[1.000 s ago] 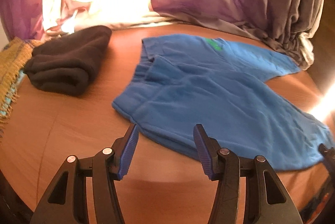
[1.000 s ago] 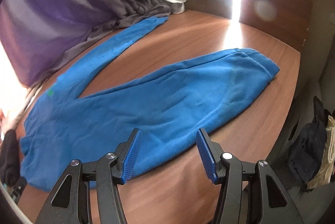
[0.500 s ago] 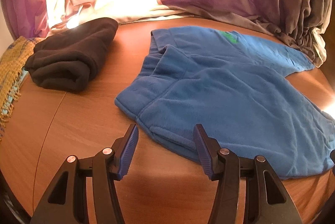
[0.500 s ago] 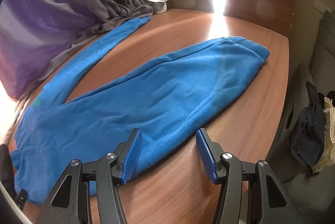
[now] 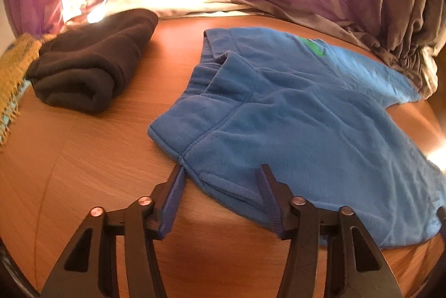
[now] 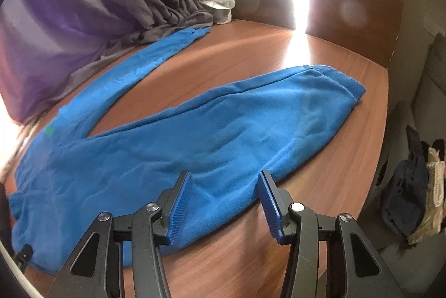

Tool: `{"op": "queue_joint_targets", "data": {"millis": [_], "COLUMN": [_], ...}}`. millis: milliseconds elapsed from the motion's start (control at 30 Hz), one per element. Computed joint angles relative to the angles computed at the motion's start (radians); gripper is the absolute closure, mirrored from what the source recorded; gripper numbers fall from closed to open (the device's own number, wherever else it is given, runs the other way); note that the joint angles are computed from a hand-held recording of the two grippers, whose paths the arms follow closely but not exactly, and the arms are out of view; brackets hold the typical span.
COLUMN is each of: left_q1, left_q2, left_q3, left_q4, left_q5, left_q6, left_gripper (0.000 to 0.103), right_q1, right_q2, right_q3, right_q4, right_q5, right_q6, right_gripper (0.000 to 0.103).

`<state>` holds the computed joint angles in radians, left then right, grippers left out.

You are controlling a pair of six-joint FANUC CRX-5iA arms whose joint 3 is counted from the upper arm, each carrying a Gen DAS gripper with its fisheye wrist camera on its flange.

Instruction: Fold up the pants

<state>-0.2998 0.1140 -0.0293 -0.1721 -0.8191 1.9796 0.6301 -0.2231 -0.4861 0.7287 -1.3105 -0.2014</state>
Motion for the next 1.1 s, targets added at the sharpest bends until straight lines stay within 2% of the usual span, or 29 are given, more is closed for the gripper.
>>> {"op": "queue_joint_targets", "data": {"millis": [67,200,267,333,833,1100], "left_q1": [0.007,0.006,-0.003,-0.008,-0.013,-0.015], "left_q2": [-0.001,-0.001,0.001,-0.001,-0.043,-0.035], "left_q3": [-0.008,-0.008,0.005,0.012,0.058,0.132], "left_q4": [0.021,0.04,0.023,0.013,0.033,0.035], "left_q5": [0.011,0.015,0.002,-0.003,0.013,-0.006], "left_q6": [-0.009,-0.05,-0.047,-0.044,-0.051,-0.007], "left_gripper": [0.06,0.081,0.085,0.085,0.086,0.087], "right_q1": [-0.003,-0.016,-0.019,-0.021,-0.05,-0.117], "right_q2": [0.005,0.006,-0.002,-0.01,-0.065,-0.041], "right_q3": [0.002,0.005,0.0,-0.005,0.013,0.066], "right_q4": [0.0,-0.021,-0.019,-0.003,0.126,0.194], "right_q5": [0.0,0.021,0.028,0.027,0.078,0.172], "right_q6": [0.008,0.027,0.034,0.045,0.09,0.113], "right_gripper": [0.057,0.071,0.089,0.095,0.098,0.098]}}
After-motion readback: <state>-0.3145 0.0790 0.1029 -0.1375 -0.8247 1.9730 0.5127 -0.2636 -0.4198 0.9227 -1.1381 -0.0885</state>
